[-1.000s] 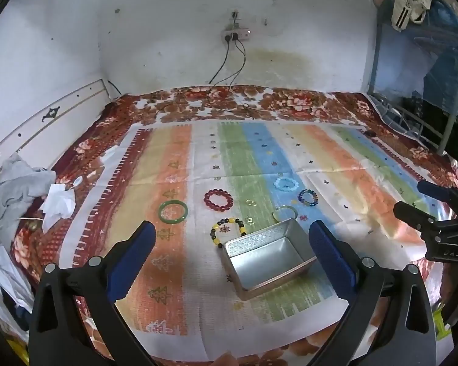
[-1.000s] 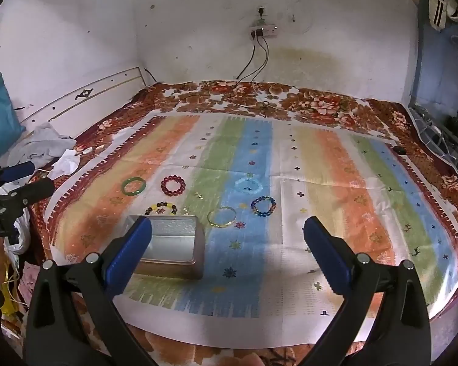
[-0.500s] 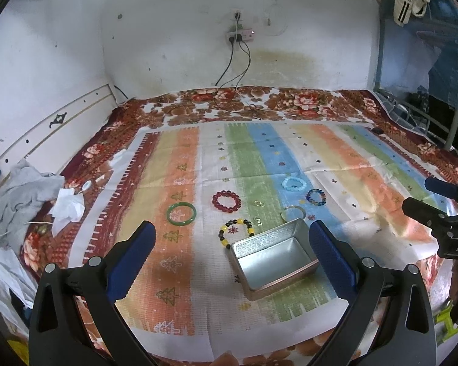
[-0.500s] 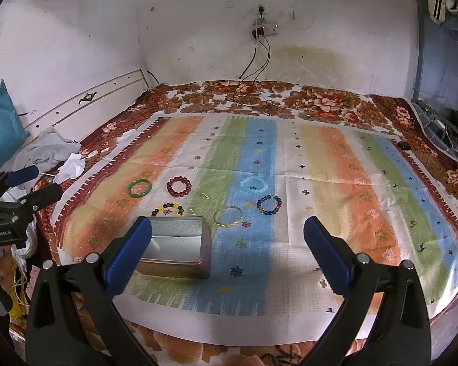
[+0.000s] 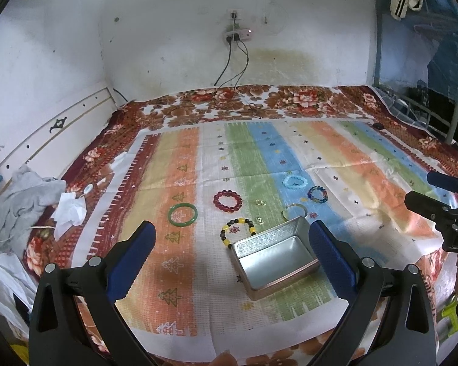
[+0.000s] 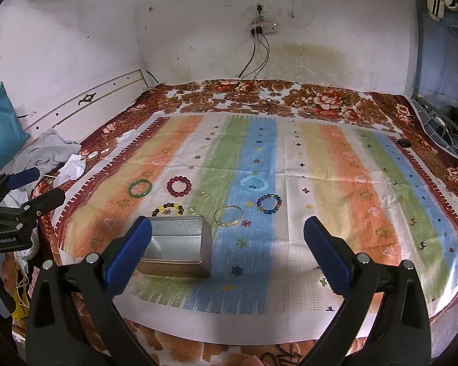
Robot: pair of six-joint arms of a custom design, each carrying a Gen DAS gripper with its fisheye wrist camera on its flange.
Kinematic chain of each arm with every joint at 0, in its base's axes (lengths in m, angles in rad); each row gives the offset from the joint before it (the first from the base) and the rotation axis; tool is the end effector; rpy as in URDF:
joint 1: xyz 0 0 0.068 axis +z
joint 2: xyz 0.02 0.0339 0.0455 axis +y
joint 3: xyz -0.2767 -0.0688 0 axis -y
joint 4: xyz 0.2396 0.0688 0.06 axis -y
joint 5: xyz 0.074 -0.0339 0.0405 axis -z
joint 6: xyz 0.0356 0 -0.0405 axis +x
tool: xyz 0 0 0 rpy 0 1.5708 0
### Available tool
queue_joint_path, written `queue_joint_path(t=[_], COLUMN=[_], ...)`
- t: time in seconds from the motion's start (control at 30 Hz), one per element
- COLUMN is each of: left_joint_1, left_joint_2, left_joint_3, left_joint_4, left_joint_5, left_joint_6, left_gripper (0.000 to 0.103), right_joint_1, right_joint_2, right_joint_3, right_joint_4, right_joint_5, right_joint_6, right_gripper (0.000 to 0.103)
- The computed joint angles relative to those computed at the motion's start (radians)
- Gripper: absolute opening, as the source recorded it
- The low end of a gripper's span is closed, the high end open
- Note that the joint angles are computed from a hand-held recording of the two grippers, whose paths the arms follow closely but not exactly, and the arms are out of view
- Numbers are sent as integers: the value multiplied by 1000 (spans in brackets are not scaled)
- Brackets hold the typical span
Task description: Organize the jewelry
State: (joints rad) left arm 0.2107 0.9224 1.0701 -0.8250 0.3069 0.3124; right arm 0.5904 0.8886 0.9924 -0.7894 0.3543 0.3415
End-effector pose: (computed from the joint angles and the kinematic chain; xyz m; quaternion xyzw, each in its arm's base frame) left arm 0.1638 0.0240 0.3610 0.1113 0.8868 -0.0228 0.4481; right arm 0.1404 0.0792 0.3448 -0.0355 0.8920 0.0471 0.4482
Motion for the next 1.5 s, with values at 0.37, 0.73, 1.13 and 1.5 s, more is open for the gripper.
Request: queue_joint_path(t=[0.37,0.73,1.13,1.5], left_joint_1=[-47,-69,-101,-55], left_joint_2=[6,23,120,309], left_joint_3=[-6,-67,-100,-45], left_joint_4=[8,56,148,218], left_joint_5=[-48,-66,-114,-76], left_joint_6=[-10,-6,-35,-34], left_gripper=[98,98,98,98], right_joint_1=[-21,-96,-222,-343], right_joint_2=[6,28,95,268], right_joint_3=[3,-25,-81,-51], right_joint_4=[-4,38,140,220], right_joint_5=[-9,-61,-173,-241], right_joint_6=[6,-24,-80,-155], right_gripper=[99,99,99,99])
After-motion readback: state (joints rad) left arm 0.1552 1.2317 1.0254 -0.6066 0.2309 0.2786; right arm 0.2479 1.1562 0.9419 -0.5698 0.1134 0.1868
